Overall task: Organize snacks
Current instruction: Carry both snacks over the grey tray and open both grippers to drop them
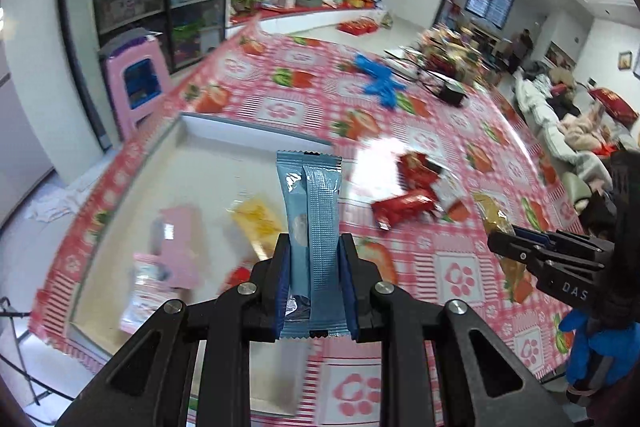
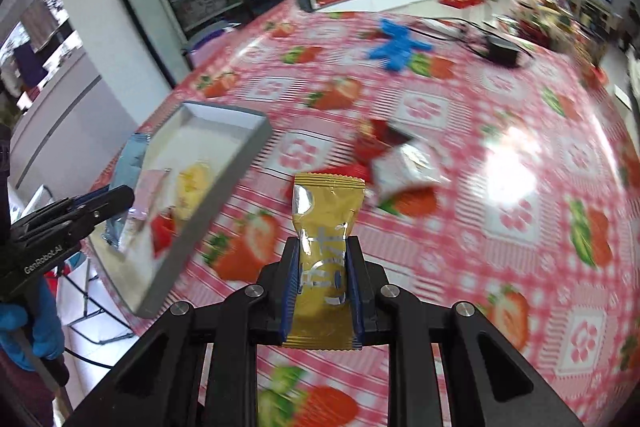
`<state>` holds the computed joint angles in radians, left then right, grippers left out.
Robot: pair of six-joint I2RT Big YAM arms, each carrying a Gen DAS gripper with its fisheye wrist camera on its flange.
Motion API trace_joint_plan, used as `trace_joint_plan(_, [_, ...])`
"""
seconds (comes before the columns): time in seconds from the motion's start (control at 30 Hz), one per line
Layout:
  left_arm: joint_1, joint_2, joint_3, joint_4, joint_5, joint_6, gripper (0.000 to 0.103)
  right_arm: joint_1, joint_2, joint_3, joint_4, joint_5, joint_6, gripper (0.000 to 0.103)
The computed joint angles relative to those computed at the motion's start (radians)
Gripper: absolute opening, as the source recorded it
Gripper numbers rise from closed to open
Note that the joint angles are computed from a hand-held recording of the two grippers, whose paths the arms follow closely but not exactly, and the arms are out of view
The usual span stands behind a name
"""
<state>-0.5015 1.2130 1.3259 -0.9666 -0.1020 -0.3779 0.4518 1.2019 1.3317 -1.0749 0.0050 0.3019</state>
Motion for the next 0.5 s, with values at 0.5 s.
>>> trace_joint_plan(0.5, [0.13, 0.015, -0.033, 0.038, 0.03, 0.003, 0.025, 0.119, 0.254, 0.246, -0.026, -0.046, -0.049, 0.023])
